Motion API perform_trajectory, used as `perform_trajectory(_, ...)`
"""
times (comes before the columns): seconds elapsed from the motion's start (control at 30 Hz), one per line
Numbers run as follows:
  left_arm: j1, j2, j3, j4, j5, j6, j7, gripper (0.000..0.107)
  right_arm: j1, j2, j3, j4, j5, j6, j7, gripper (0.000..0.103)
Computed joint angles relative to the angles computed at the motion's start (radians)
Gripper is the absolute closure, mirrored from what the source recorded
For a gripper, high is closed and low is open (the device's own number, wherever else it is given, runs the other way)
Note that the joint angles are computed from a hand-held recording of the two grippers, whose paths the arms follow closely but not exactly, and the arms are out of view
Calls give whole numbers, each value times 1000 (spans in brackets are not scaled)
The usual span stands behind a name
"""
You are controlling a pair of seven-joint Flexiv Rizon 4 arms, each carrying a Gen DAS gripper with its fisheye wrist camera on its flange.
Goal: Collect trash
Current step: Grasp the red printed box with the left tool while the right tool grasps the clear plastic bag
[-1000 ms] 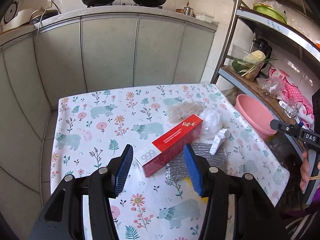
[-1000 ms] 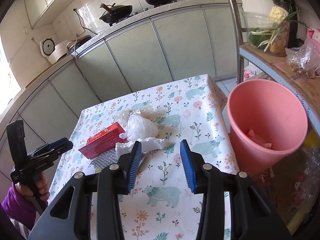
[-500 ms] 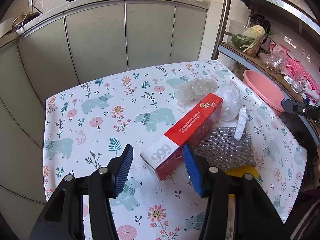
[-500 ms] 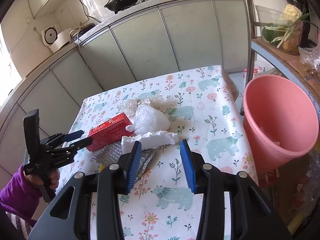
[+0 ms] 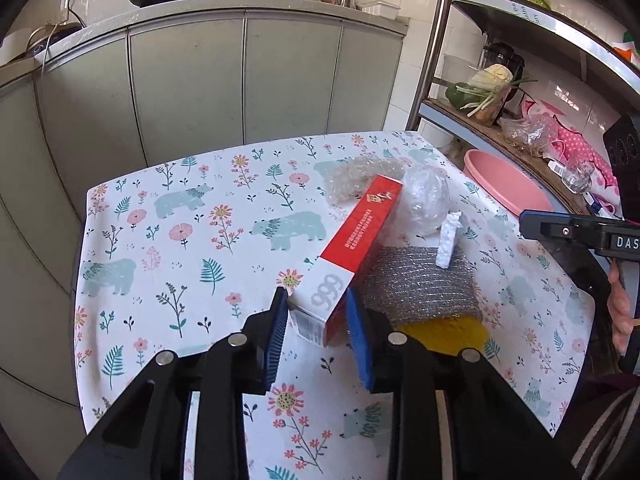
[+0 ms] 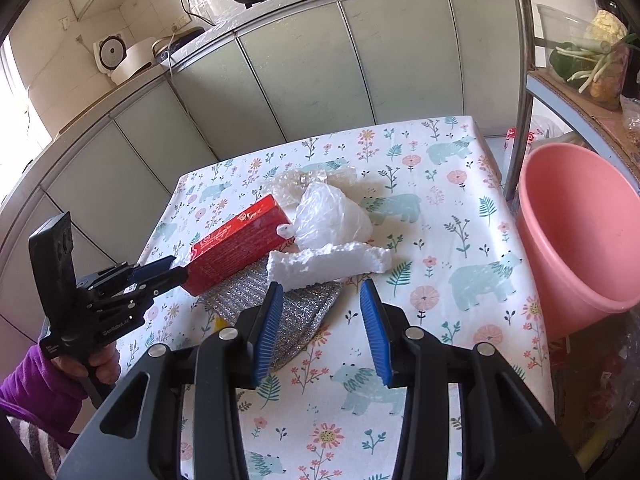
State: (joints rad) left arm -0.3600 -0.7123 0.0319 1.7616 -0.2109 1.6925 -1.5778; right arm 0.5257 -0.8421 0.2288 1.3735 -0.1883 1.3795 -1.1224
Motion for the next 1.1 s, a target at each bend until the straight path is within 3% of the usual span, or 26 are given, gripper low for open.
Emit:
perform_trajectory(0.27, -36, 30, -3, 55, -4, 50, -22, 85, -15, -29, 57, -53, 28, -52, -51, 62)
perform_trajectory(0.43, -186, 25, 166, 70, -49, 56, -60, 85, -2, -57, 71, -107, 55, -89, -76, 62)
perform_trajectory(0.53, -281, 16, 280, 83, -91, 47, -98, 85, 37, -77, 27, -146, 56, -106, -41, 62)
perform_trajectory(0.63, -267, 29, 258, 108, -101, 55, -119, 85, 87, -98, -46, -186, 50, -105, 62, 62)
perform_trajectory(0.73, -250, 36, 234, 120, -105, 65, -130, 85, 160, -111, -170, -203, -10, -98, 197, 62)
perform_trajectory(1.0, -260, 41, 247, 116, -134, 53, -133, 83, 166, -180, -232, -299, -139, -119, 283, 62)
perform_trajectory(1.1, -207, 61, 193, 116, -112, 27, -130, 80, 145, -187, -223, -311, -148, -126, 296, 62)
